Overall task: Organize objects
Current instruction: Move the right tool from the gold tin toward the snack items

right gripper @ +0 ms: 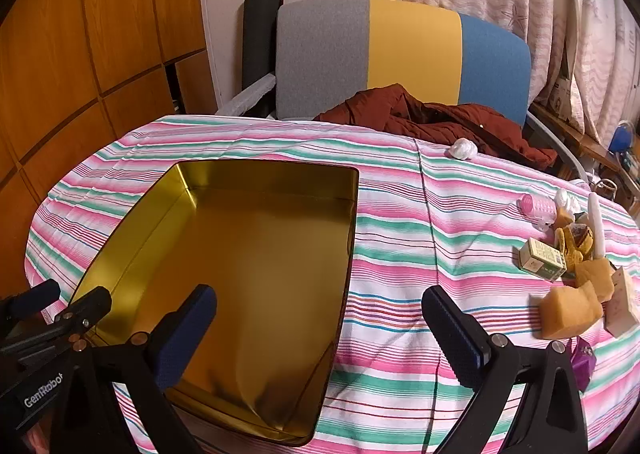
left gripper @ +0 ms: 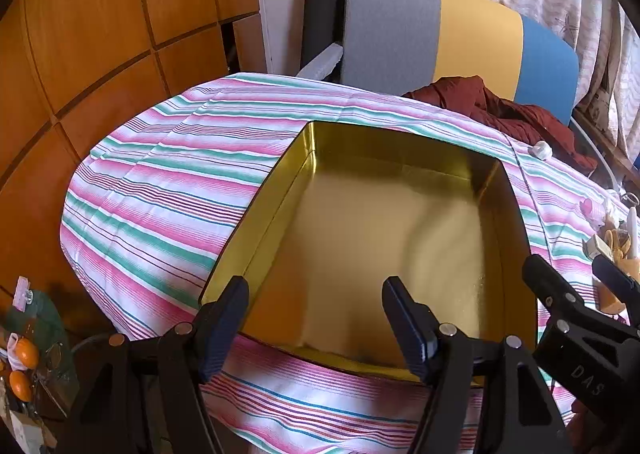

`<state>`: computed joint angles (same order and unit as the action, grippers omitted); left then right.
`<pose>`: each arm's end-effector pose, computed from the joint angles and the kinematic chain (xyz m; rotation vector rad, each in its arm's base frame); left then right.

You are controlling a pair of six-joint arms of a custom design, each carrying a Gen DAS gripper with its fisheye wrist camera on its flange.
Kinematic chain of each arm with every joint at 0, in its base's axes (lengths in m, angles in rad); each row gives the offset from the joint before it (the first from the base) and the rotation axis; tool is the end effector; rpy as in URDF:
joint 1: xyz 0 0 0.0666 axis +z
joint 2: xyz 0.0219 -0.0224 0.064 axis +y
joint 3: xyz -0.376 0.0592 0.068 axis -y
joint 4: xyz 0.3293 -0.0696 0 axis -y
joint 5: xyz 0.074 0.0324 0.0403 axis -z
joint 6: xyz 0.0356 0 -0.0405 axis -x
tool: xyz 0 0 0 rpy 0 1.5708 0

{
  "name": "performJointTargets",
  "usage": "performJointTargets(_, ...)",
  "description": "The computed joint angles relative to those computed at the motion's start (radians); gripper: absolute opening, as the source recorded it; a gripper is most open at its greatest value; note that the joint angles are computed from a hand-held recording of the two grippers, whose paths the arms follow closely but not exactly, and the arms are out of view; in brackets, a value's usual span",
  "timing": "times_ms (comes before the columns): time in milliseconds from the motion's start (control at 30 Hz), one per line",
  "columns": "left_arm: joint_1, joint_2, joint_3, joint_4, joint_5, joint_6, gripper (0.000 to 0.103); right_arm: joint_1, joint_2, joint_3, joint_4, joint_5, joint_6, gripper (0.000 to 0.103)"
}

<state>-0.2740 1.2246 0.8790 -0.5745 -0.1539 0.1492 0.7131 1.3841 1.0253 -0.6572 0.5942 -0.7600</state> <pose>0.3230 -0.0855 0.3088 0.0901 2.4739 0.0112 0.3019 0.2343 0.3090 0.2593 2.3395 -0.0833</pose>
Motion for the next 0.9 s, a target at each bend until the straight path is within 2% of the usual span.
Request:
performJointTargets(300,-0.02,0.002,-0.006,-0.014,-0.019,0.025,0.07,-0.013,-0.023,-0.02,0.008,-0.006,0.0,0.103)
performJointTargets(467,-0.032,-0.008,-0.013,-0.022,-0.005,0.046,0.07,-0.018,-0.062,-0.051,0.032,0.006,0.008,0.103)
performJointTargets(600,-0.045,-0.014,-0.023,-0.017,0.073,0.059,0.07,-0.027,-0.129,-0.108,0.084,0.013,0.048,0.103)
performJointTargets(700,-0.067,-0.012,-0.034,0.002,0.161,0.061,0.07,-0.034,-0.177,-0.148,0.079,0.041,0.06,0.103)
performJointTargets(800,-0.079,-0.017,-0.057,0.048,0.278,0.064,0.07,-0.054,-0.254,-0.23,0.16,0.049,0.132,0.103)
performJointTargets(900,-0.094,-0.025,-0.083,0.105,0.378,0.07,0.07,-0.067,-0.296,-0.256,0.09,0.1,0.149,0.103)
